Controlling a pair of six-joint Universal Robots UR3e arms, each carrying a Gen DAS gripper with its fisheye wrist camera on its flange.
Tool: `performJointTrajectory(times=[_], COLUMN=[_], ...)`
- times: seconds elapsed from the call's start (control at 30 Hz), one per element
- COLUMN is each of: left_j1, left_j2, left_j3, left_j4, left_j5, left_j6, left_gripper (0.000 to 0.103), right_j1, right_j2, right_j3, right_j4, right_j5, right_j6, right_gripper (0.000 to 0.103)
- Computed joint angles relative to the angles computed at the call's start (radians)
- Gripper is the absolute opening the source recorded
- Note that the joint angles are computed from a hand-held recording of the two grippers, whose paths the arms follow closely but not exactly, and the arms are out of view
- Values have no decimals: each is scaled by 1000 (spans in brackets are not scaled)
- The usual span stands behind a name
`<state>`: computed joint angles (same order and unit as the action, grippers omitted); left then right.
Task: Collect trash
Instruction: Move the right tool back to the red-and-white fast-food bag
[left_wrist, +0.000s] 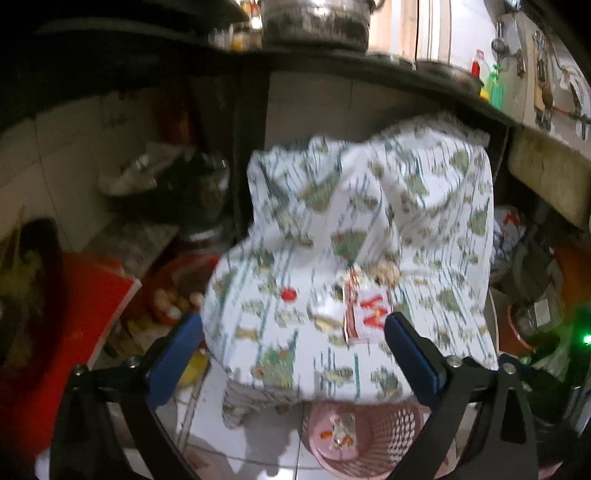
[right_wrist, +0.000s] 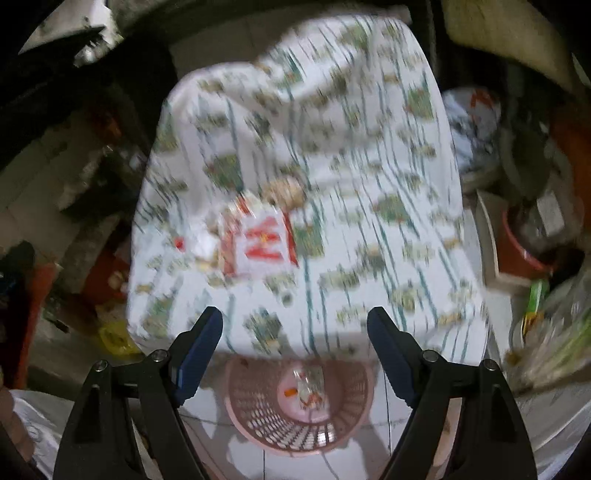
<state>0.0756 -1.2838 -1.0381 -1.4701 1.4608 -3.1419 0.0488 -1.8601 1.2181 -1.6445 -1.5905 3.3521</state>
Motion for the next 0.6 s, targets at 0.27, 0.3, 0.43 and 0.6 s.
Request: performJointTrajectory(times=[0.27, 0.3, 0.43, 0.6], left_j1=[20, 18, 103, 132], left_j2=[-232, -275, -389, -482], left_j3=[395, 466, 662, 733], left_j4=[-46, -74, -128, -136], left_j5=[33, 47, -49, -59], left_j6=[3, 2, 9, 6], left_gripper=[103, 103, 103, 103], right_j1=[48, 42, 37, 14], right_j2=[221, 235, 287, 397], right_j3=[-463, -488, -545, -677], right_j4=[50, 45, -29, -7], right_j5=[-81, -75, -115, -102], right_j6=[-168, -192, -237, -243], right_gripper=[91, 92, 103, 103])
